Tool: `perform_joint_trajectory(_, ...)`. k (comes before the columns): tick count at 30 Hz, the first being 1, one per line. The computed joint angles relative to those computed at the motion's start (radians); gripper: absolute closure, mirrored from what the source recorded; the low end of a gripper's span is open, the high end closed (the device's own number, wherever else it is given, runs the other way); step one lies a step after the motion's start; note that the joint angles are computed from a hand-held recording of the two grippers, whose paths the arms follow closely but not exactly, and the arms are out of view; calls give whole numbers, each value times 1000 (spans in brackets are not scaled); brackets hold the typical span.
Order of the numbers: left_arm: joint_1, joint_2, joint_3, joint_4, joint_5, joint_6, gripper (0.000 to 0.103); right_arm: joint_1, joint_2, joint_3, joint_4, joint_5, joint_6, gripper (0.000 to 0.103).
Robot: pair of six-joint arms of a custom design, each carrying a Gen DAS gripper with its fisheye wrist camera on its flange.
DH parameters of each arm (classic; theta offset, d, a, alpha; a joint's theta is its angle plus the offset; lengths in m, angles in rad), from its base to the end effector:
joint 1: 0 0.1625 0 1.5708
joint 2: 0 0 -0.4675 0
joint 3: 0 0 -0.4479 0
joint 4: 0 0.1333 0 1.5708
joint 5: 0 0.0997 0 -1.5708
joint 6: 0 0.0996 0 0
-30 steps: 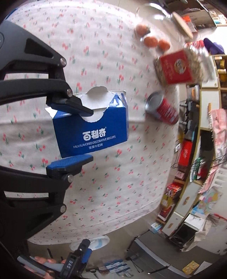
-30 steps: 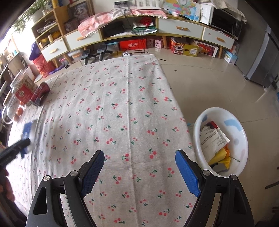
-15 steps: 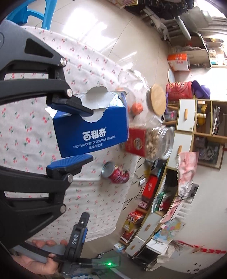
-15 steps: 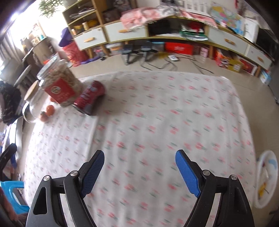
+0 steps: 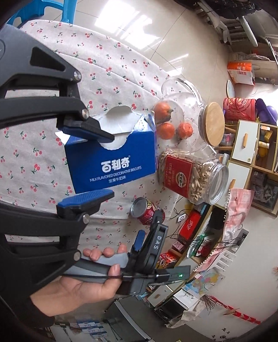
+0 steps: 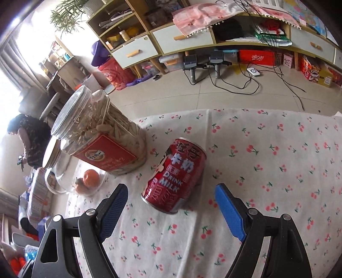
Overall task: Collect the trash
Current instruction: 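Grasp the red DRINK MILK can with the right gripper and lift it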
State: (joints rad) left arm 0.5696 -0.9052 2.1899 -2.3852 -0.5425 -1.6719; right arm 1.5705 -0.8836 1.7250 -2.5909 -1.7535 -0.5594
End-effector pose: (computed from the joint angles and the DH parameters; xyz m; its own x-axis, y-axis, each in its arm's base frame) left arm -0.2869 -0.4433 0.0095 -0.7517 -0.5433 -0.3738 -0.0276 0.5923 -0.8053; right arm 0.1150 -0.7106 0.1113 -0.8336 -0.4946 0.2459 -0.5216 0.8514 -0.0558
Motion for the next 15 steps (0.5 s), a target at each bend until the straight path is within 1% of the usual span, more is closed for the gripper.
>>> perform_joint_trajectory(3,0,5,1,-17,-7,19,56,-12,38,-36,42,8,72,20)
perform_joint_trajectory(5,2,4,8,-39,-14,28,56,-16,57,-50,55,-5,103,27)
perform_joint_trajectory(6,3,2,13,-50,-17,30,56,-18,64,-55,61,-14,112,33)
perform_joint_trajectory(8,3,-2,21,-69,-20,32,56,-22,70,-60,59,-6,120,35)
perform_joint_trajectory(9,3,-4,22,-75,-20,35,56,-23,69,-63,65,4,122,44)
perform_joint_trajectory(10,1,-4,24,-79,-21,37,56,-28,66,-71,99,29,126,56)
perform_joint_trajectory(11,-1,-3,23,-82,-20,41,56,-30,63,-76,125,41,135,57)
perform_joint_trajectory(12,-4,0,20,-79,-20,47,56,-29,59,-77,142,35,139,57)
perform_joint_trajectory(15,-15,7,18,-73,-24,54,56,-20,28,-54,167,-11,125,58)
